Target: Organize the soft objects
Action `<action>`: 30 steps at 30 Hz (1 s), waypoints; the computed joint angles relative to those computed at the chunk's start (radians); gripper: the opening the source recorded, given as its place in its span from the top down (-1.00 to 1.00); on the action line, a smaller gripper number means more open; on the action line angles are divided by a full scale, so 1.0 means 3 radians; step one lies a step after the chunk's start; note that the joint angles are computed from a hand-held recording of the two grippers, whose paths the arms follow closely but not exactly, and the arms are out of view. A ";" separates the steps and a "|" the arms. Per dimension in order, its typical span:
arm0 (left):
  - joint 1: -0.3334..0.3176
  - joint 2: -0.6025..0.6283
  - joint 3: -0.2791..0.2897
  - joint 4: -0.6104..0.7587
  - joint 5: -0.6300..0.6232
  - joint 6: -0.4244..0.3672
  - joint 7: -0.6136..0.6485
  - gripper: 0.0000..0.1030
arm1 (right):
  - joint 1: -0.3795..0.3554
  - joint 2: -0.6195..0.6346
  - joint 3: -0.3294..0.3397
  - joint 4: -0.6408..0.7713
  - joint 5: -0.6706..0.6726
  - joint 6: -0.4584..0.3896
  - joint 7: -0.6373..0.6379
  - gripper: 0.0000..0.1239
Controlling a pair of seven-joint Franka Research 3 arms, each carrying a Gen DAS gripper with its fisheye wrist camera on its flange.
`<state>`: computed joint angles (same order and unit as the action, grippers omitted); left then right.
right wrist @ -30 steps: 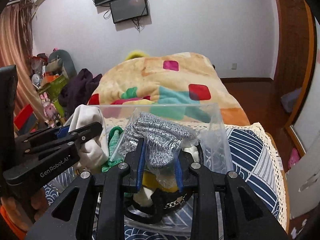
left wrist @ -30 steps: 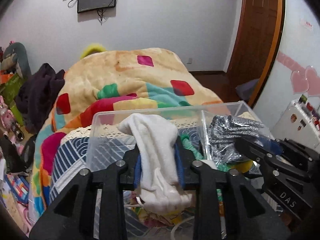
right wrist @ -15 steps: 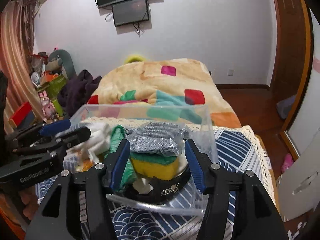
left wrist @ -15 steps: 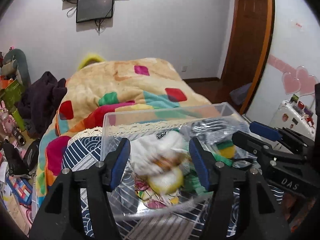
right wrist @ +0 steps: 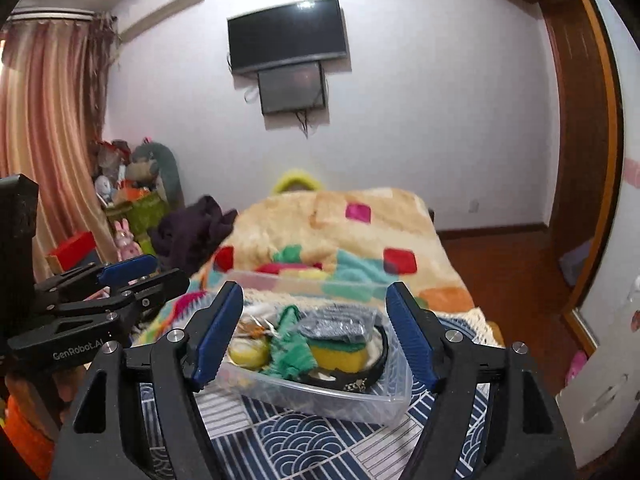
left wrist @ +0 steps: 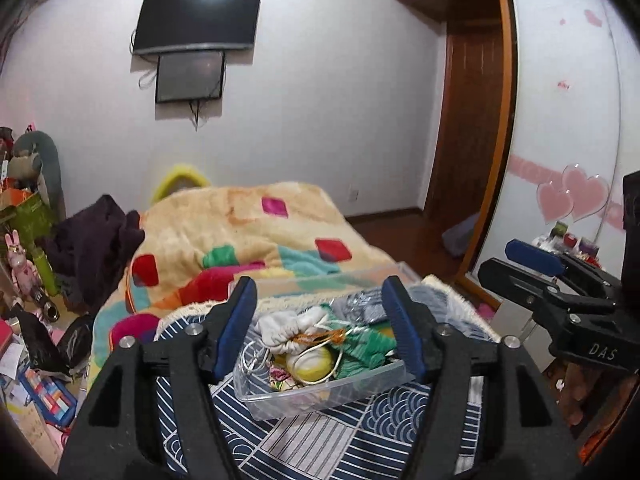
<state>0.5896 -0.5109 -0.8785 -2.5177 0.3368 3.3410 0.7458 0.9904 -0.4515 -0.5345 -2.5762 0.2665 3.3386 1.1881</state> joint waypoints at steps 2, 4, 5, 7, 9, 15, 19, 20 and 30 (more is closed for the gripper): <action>-0.0097 -0.0128 0.0084 -0.0072 -0.0024 0.0044 -0.0020 -0.33 | -0.0017 -0.0056 0.0037 -0.0040 -0.0017 0.0066 -0.0001 -0.16; -0.0179 -0.0222 0.0156 -0.0129 -0.0045 0.0072 -0.0016 -0.39 | -0.0069 -0.0126 0.0096 -0.0104 -0.0061 0.0141 0.0028 -0.25; -0.0203 -0.0303 0.0169 -0.0164 -0.0065 0.0083 -0.0022 -0.44 | -0.0097 -0.0159 0.0128 -0.0138 -0.0089 0.0203 0.0054 -0.28; -0.0167 -0.0478 0.0116 -0.0211 -0.0115 0.0090 -0.0058 -0.59 | -0.0133 -0.0201 0.0159 -0.0195 -0.0169 0.0295 0.0123 -0.32; -0.0155 -0.0621 0.0092 -0.0255 -0.0136 0.0114 -0.0087 -0.70 | -0.0166 -0.0241 0.0186 -0.0237 -0.0253 0.0349 0.0191 -0.33; -0.0198 -0.0847 0.0087 -0.0345 -0.0174 0.0167 -0.0158 -0.92 | -0.0355 -0.0217 0.0339 -0.0311 -0.0462 0.0509 0.0392 -0.41; -0.0209 -0.0941 0.0091 -0.0385 -0.0189 0.0188 -0.0193 -0.96 | -0.0529 -0.0191 0.0479 -0.0395 -0.0565 0.0716 0.0531 -0.62; -0.0202 -0.0970 0.0085 -0.0394 -0.0194 0.0195 -0.0202 -0.96 | -0.0577 -0.0168 0.0524 -0.0398 -0.0582 0.0764 0.0569 -0.63; -0.0236 -0.1069 0.0099 -0.0465 -0.0216 0.0251 -0.0248 -0.99 | -0.0876 -0.0201 0.0700 -0.0479 -0.0964 0.0818 0.0948 -0.66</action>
